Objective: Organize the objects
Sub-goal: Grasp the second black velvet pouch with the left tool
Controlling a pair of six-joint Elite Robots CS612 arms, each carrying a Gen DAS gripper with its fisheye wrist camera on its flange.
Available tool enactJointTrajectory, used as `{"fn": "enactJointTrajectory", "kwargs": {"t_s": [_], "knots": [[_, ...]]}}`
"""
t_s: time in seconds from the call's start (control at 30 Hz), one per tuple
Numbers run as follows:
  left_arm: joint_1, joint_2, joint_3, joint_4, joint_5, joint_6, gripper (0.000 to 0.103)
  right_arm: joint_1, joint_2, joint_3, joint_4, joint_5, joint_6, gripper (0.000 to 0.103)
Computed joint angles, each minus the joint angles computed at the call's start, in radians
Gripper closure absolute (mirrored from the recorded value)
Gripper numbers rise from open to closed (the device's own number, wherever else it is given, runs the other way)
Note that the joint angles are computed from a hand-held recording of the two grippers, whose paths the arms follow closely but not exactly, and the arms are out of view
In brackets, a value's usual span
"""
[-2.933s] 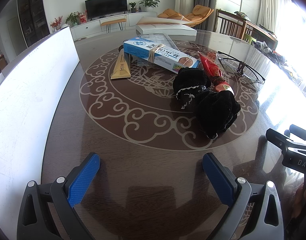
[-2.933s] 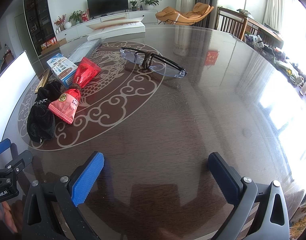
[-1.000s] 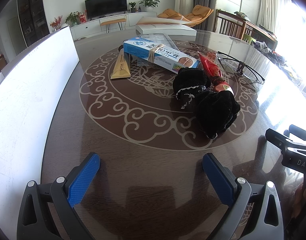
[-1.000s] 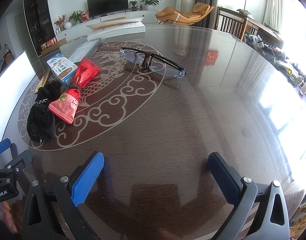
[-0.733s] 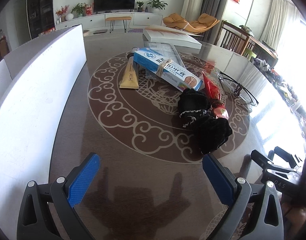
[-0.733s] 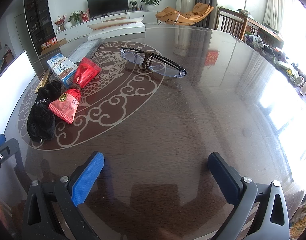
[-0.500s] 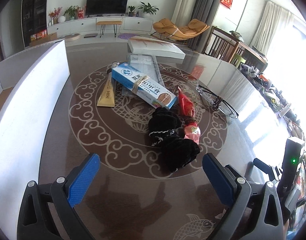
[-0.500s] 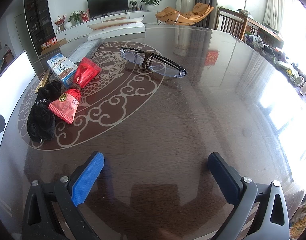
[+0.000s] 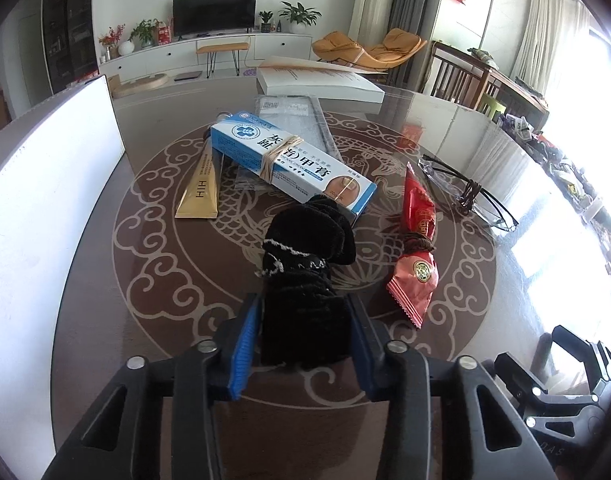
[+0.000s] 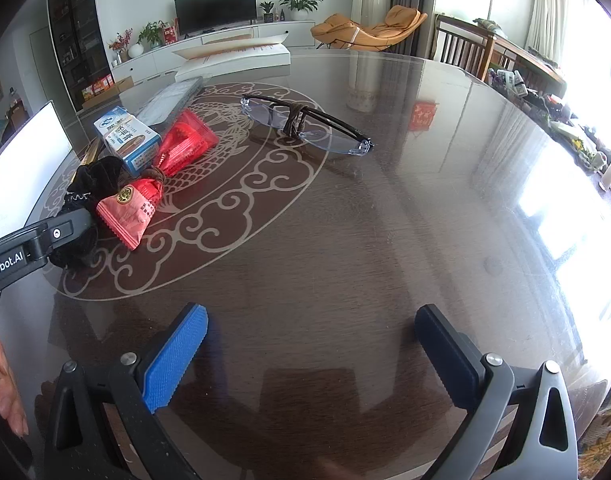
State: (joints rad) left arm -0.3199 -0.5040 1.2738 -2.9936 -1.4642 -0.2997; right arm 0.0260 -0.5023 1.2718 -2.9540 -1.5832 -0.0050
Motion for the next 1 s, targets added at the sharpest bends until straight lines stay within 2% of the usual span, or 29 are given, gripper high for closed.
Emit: {"fn": "enactJointTrajectory", "kwargs": {"t_s": [0.33, 0.4, 0.43, 0.5, 0.57, 0.63, 0.77, 1.0], "knots": [[0.014, -0.055, 0.111, -0.030, 0.037, 0.013, 0.069, 0.000, 0.000, 0.000, 0.000, 0.000, 0.000, 0.000], [0.017, -0.057, 0.118, -0.029, 0.035, 0.006, 0.066, 0.000, 0.000, 0.000, 0.000, 0.000, 0.000, 0.000], [0.020, -0.057, 0.117, -0.025, 0.023, 0.002, 0.064, 0.000, 0.000, 0.000, 0.000, 0.000, 0.000, 0.000], [0.023, -0.054, 0.110, -0.004, 0.009, -0.007, 0.040, 0.000, 0.000, 0.000, 0.000, 0.000, 0.000, 0.000], [0.022, -0.051, 0.106, 0.002, 0.007, -0.011, 0.031, 0.000, 0.000, 0.000, 0.000, 0.000, 0.000, 0.000], [0.017, -0.047, 0.103, 0.003, 0.015, 0.010, 0.028, 0.000, 0.000, 0.000, 0.000, 0.000, 0.000, 0.000], [0.002, -0.037, 0.089, 0.019, 0.067, 0.071, 0.015, 0.000, 0.001, -0.001, 0.000, 0.000, 0.000, 0.000], [0.002, -0.031, 0.081, 0.019, 0.073, 0.052, 0.006, 0.000, 0.000, 0.000, 0.000, 0.000, 0.000, 0.000]]}}
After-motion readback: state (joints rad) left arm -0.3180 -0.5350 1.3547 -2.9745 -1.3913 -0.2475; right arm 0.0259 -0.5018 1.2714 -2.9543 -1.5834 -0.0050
